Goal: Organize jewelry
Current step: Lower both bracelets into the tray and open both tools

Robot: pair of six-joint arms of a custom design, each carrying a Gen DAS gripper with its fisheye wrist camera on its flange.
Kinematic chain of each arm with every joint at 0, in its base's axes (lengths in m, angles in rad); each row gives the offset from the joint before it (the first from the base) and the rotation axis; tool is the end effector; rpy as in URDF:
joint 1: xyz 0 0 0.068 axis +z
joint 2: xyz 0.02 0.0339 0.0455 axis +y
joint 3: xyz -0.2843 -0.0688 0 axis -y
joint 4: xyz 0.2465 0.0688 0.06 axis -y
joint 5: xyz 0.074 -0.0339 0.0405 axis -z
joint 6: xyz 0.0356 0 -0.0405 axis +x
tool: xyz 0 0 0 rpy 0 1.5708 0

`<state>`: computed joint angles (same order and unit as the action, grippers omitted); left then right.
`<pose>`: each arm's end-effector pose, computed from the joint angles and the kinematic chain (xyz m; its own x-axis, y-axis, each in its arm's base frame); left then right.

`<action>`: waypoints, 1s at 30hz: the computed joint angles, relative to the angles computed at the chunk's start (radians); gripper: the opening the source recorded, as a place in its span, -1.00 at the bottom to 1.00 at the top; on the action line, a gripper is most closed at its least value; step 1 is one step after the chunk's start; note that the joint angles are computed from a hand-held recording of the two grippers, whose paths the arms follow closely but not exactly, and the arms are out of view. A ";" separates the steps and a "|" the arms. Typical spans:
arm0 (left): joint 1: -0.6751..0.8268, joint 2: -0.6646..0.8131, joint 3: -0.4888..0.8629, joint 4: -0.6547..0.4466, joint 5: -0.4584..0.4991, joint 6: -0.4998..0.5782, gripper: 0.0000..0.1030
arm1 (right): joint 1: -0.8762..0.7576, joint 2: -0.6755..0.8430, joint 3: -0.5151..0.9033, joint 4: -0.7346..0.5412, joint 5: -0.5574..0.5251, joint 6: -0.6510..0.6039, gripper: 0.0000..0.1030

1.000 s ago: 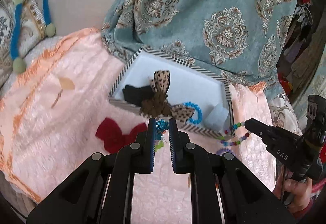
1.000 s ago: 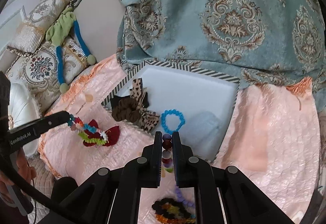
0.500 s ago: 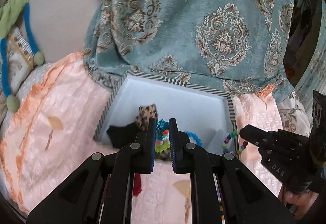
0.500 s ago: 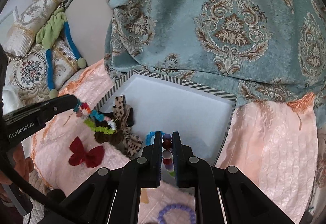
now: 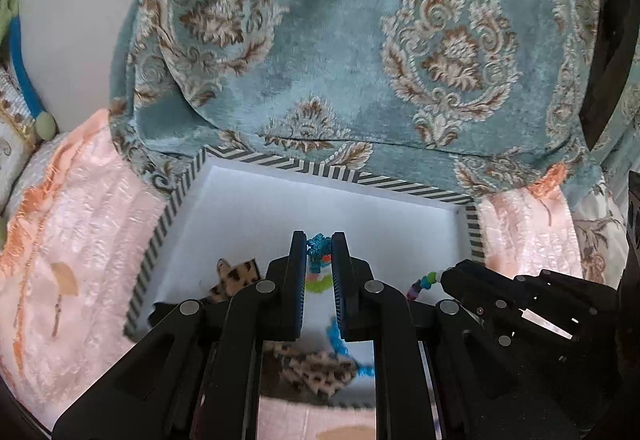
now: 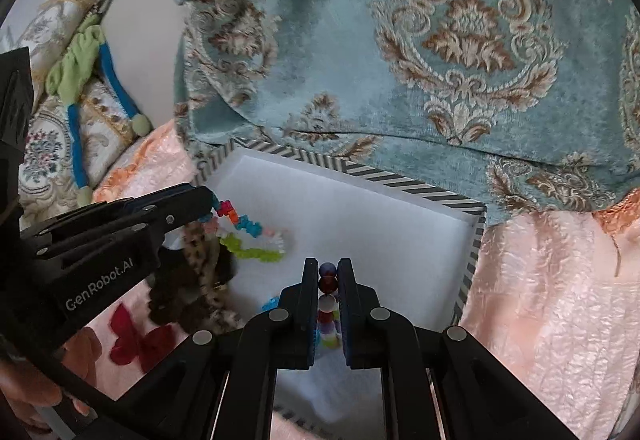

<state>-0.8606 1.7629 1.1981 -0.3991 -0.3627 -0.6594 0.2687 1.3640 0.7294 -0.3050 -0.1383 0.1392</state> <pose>0.2546 -0.2767 0.2232 -0.7768 0.0248 -0.6293 0.1279 0.9846 -0.1191 0.2495 0.0738 0.2057 -0.8182 -0.0828 -0.5690 -0.2301 0.9540 0.1921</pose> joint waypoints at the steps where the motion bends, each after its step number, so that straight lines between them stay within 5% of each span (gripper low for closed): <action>1: 0.016 0.023 0.002 0.009 0.010 0.000 -0.78 | -0.012 0.025 0.002 0.012 -0.005 0.000 -0.83; 7: 0.084 0.087 -0.062 0.061 0.058 -0.021 -0.78 | -0.083 0.189 -0.001 0.083 -0.004 -0.009 -0.84; 17: 0.079 0.092 -0.119 0.100 0.047 -0.018 -0.78 | -0.086 0.221 -0.028 0.111 0.045 -0.001 -0.77; 19: 0.074 0.085 -0.126 0.103 0.049 -0.021 -0.70 | -0.088 0.214 -0.031 0.107 0.050 0.000 -0.53; 21: 0.070 0.079 -0.127 0.094 0.051 -0.033 -0.15 | -0.089 0.195 -0.037 0.096 0.040 -0.005 -0.45; 22: 0.069 0.074 -0.131 0.094 0.054 -0.041 -0.04 | -0.083 0.183 -0.039 0.084 0.045 -0.006 -0.45; 30: 0.017 0.007 -0.186 0.072 0.022 -0.099 0.01 | -0.003 0.040 -0.066 -0.041 0.118 -0.014 -0.20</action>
